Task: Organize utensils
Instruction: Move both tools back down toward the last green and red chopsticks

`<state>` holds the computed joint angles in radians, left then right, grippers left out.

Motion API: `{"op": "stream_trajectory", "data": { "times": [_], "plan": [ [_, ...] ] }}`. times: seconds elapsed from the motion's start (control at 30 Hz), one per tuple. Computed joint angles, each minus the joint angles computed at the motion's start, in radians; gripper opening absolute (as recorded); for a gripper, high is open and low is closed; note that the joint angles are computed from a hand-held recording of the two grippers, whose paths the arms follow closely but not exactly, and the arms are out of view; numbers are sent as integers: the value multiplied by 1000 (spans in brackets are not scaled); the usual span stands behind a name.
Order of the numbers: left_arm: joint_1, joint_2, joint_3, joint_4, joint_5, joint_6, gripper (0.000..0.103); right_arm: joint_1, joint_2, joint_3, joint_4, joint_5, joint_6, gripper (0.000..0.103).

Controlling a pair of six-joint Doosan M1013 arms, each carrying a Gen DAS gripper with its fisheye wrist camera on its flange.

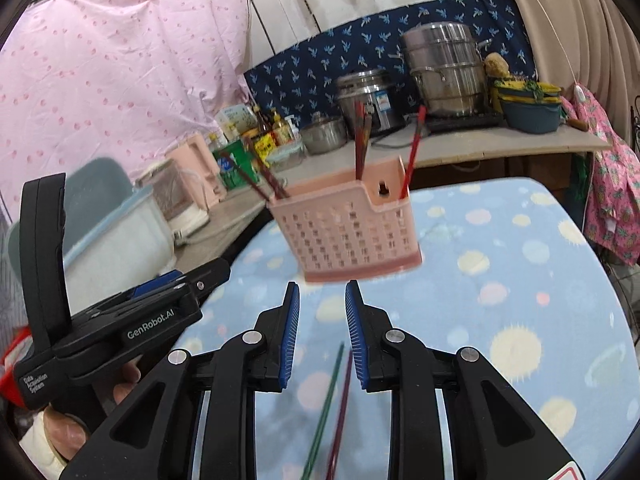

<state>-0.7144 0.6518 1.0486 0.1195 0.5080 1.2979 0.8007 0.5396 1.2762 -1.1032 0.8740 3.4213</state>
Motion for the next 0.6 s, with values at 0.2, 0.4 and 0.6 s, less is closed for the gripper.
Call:
{"op": "stream_trajectory", "data": {
  "times": [0.2, 0.4, 0.6],
  "plan": [
    [-3, -46, 127, 0, -21, -9, 64, 43, 12, 23, 72, 38, -25, 24],
    [-10, -81, 221, 22, -28, -26, 64, 76, 36, 23, 154, 72, -85, 24],
    [-13, -88, 260, 32, 3, -49, 64, 93, 48, 40, 210, 42, -69, 24]
  ]
}}
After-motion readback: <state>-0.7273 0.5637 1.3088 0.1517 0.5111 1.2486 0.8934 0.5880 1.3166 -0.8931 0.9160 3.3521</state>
